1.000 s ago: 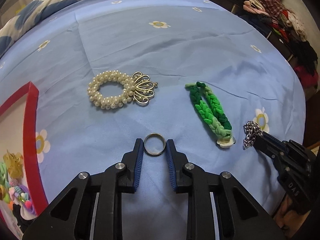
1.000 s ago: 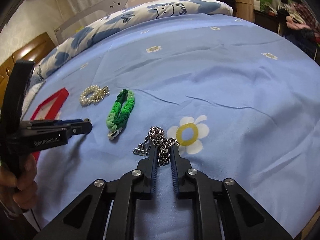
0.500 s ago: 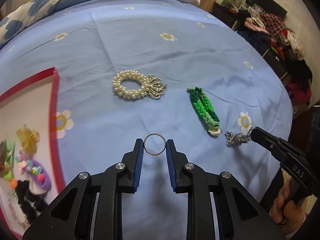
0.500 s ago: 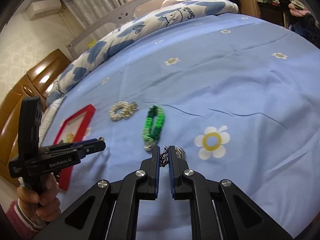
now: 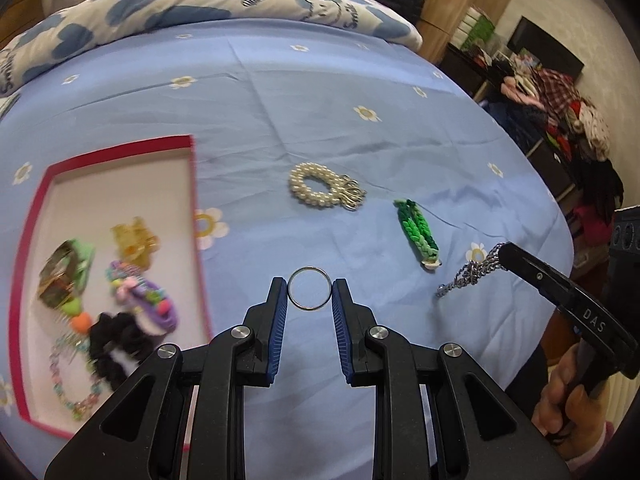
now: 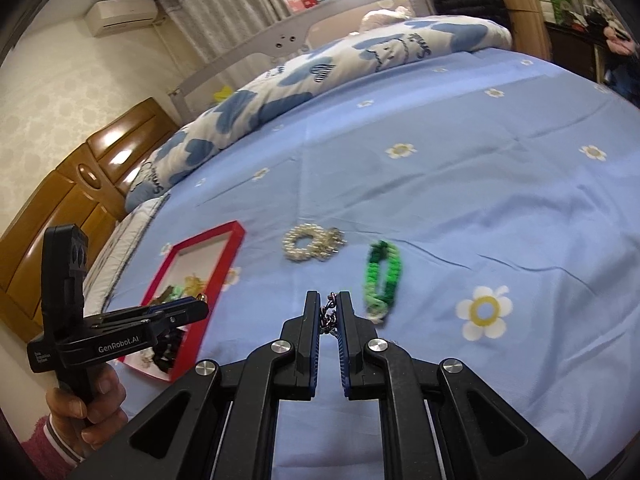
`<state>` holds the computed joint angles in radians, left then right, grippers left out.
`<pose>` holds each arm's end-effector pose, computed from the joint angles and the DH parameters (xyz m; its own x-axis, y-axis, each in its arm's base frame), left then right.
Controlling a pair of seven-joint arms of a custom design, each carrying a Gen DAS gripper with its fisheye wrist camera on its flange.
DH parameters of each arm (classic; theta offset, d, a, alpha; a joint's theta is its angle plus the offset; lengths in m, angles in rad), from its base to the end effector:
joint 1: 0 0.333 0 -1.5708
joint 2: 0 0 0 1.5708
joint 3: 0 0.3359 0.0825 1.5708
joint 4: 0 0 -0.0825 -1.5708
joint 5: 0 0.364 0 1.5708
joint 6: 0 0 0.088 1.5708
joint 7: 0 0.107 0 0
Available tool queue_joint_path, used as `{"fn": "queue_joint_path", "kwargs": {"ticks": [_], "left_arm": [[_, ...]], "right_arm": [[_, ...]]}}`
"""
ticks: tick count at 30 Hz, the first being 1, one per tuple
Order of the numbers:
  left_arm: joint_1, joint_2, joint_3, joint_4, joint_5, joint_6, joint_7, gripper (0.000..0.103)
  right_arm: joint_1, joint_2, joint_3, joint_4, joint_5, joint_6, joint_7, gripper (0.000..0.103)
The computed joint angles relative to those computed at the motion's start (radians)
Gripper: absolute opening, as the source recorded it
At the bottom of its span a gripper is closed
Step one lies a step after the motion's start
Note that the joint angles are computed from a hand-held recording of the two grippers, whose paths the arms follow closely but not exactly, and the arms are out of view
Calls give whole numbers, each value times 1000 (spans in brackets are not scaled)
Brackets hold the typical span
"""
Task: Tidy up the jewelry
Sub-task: 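Carry the ring and chain with both tools into the red box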
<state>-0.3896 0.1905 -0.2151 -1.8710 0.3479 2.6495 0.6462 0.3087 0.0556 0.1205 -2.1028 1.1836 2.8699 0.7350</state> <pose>0.5231 -0.3611 0.5097 0.0008 -0.9658 0.2593 -0.8391 -0.1417 -0.5252 0.5375 0.1877 0.4779 0.3533 -0.8415 -0.4087 -0.7394 0.0165 -0.6731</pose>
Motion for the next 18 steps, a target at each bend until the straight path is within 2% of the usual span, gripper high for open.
{"fn": "queue_joint_path", "kwargs": {"ticks": [6,18], "left_arm": [[19,-99,7,-107,42,22,-93,21],[119,-274,-34,-298,86,33,-209,21]], "right_arm": [[19,2,16,32,15,-33,-32,8],[65,42,55,126,15,-95,-70,8]]}}
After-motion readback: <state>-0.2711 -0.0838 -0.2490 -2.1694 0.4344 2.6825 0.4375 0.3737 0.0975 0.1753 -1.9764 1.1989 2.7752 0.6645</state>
